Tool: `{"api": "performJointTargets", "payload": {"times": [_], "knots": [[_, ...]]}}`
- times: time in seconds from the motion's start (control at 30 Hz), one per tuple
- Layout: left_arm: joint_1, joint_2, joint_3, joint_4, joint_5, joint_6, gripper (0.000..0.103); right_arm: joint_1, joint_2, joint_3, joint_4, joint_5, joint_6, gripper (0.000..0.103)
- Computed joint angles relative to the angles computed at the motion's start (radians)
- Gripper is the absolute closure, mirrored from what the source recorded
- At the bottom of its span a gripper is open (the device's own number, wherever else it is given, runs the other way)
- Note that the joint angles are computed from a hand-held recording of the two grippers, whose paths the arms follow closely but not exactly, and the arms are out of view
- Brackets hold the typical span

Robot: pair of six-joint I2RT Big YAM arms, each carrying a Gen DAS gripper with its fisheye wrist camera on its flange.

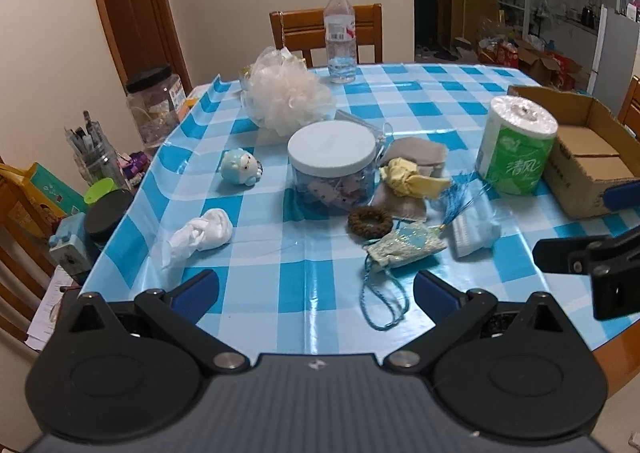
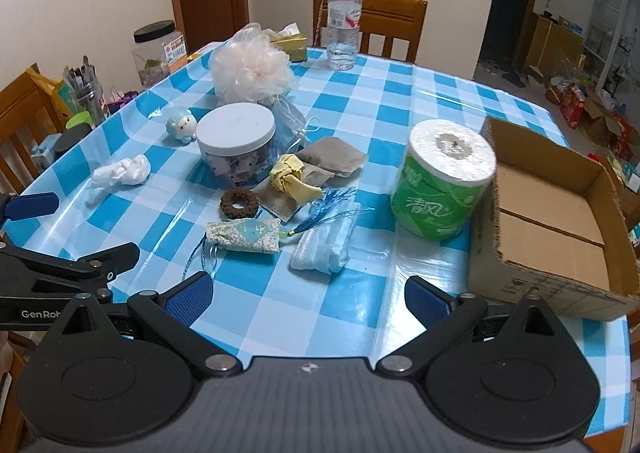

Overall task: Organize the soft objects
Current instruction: 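Grasp the white cloth bundle with the left gripper while the right gripper grasps the blue mask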

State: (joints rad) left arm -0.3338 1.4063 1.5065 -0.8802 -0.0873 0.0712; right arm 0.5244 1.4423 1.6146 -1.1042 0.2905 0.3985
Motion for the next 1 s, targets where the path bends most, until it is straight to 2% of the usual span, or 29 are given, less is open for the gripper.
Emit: {"api": "performJointTargets", "payload": {"times": [0.23, 0.4, 0.53, 0.83, 1.0], "knots": [[0.047, 0.058, 0.019, 0.021, 0.047, 0.058, 0.001, -0.021, 0.067, 0.028, 0.021, -0.053, 0.002, 0.0], [0.09, 0.131, 0.082, 0.014, 0.071, 0.098, 0.001, -0.031, 0.119, 0.065, 0.01, -0.076, 0.028, 0.0], [0.117, 0.202, 0.144, 0.023, 0.057, 0.129, 0.001, -0.038, 0.161, 0.103, -0.006, -0.078, 0.039, 0.0], [0.147, 0.344, 0.252, 0.07, 0.004, 0.146, 0.001, -0.055, 0.228, 0.162, -0.051, -0.103, 0.08, 0.0], [0.157, 0.395, 0.295, 0.041, 0.015, 0.148, 0.01, -0.058, 0.246, 0.178, -0.076, -0.108, 0.102, 0.0]]}}
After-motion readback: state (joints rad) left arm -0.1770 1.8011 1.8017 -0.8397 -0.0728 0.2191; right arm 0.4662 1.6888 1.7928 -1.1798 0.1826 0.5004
